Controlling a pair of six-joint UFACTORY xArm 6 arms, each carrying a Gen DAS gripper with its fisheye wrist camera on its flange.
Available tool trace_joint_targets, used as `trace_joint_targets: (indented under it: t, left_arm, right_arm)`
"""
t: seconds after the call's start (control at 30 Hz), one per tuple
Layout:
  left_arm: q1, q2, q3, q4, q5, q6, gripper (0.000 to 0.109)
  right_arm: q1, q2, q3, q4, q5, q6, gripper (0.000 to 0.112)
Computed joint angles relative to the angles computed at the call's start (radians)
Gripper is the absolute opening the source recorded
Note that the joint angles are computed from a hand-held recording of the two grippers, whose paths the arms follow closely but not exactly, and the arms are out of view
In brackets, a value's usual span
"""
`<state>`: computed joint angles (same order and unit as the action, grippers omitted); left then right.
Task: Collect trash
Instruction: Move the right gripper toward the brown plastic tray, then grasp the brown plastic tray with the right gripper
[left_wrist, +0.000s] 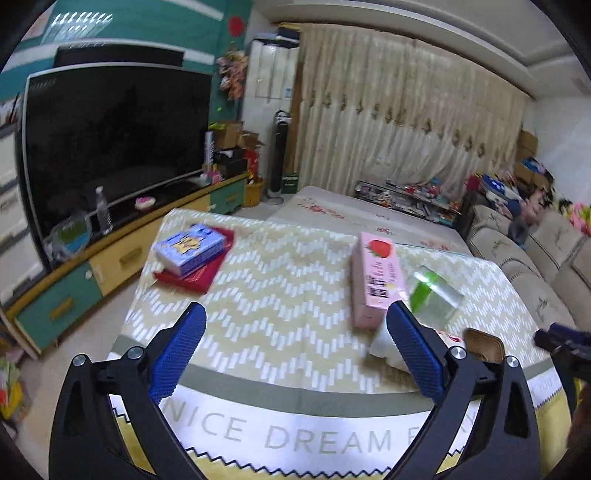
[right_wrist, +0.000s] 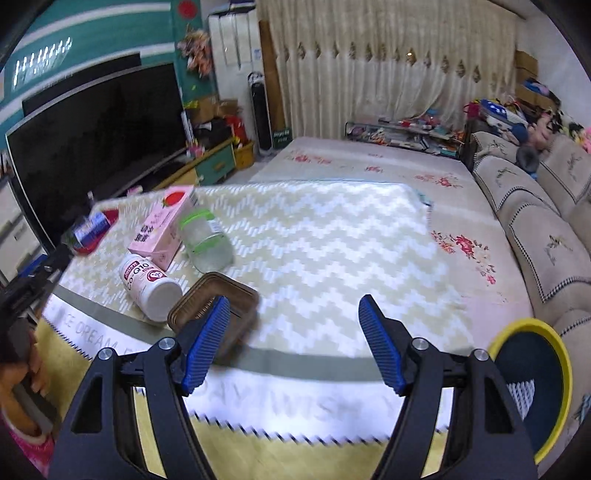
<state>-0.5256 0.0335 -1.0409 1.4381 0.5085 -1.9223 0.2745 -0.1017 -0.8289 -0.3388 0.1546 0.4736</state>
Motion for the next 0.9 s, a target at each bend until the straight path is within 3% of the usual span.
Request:
trace_joint_targets:
  t: [0.07, 0.27, 0.47, 0.6, 0.67, 0.7, 0.9]
  left_arm:
    - [0.008, -0.001, 0.005, 0.004, -0.006, -0.024, 0.097]
    - [0.003, 0.016, -0.007, -0.009, 0.007, -0.006, 0.097]
    - [-0.005, 0.034, -0.024, -0.03, 0.011, 0.032, 0.097]
    - [-0.008, 0.04, -0.027, -0.038, 0.012, 0.04, 0.097]
    - [-0.007, 0.041, -0.028, -0.042, 0.009, 0.042, 0.097]
    - [-0.006, 0.043, -0.03, -0.046, 0.007, 0.044, 0.097]
    - [-0.001, 0.053, -0.034, -0.061, 0.002, 0.052, 0.097]
  right_arm:
    - [0.007, 0.032, -0.025, -0.042, 0.017, 0.039, 0.069]
    - [0.045, 0.108, -0.086, -0.058, 0.092, 0.067, 0.046]
    - [0.067, 0.16, -0.124, -0.05, 0.116, 0.07, 0.042]
    - [0.06, 0.169, -0.123, -0.066, 0.113, 0.083, 0.017]
    - [0.049, 0.167, -0.118, -0.077, 0.1, 0.098, 0.013]
    - [0.04, 0.164, -0.114, -0.093, 0.096, 0.115, 0.005]
    - [-0.007, 0.132, -0.083, -0.08, 0.08, 0.124, 0.005]
